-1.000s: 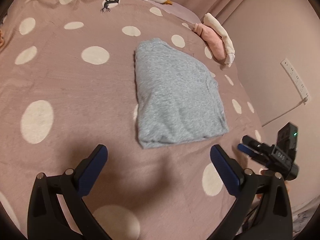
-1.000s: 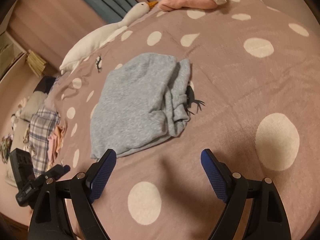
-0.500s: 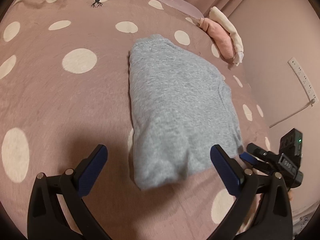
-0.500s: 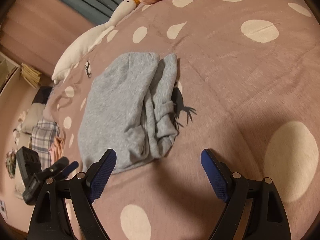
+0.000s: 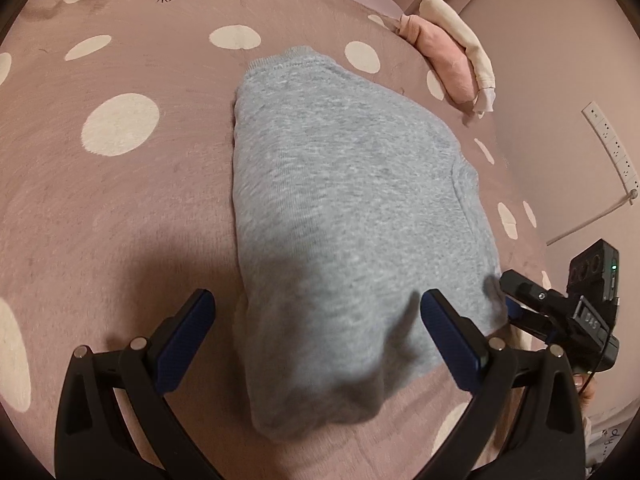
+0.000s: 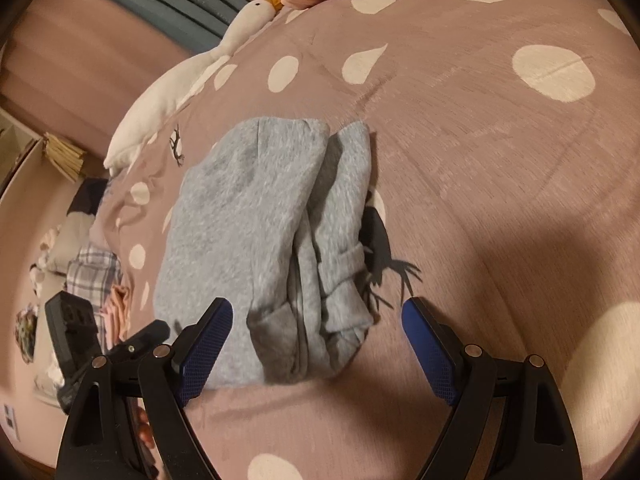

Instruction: Fold small clothes

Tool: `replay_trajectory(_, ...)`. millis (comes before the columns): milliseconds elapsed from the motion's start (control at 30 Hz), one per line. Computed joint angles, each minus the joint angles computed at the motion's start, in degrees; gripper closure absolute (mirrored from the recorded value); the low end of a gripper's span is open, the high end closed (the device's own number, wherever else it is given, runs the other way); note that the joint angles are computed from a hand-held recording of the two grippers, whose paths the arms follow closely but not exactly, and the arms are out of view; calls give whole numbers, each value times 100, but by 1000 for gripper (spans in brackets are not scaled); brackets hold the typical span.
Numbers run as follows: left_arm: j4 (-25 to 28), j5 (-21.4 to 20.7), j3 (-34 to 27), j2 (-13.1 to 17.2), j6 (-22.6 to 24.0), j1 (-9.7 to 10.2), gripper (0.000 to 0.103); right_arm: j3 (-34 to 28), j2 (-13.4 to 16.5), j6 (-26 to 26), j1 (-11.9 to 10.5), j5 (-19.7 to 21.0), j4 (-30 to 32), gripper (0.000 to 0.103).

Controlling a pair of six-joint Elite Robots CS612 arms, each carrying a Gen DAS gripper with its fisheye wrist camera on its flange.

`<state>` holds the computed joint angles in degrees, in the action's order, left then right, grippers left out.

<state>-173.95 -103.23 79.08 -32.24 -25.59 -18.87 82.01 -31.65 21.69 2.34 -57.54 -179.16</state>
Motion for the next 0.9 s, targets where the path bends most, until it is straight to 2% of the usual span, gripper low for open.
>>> replay_trajectory(667,265,12,-477,254,116,14,0,-681,333,-19,107,-77,50,16)
replay_trajectory(900,246,-121,-613,321,181,11,2,-811,370,-396,174,-119,147,16)
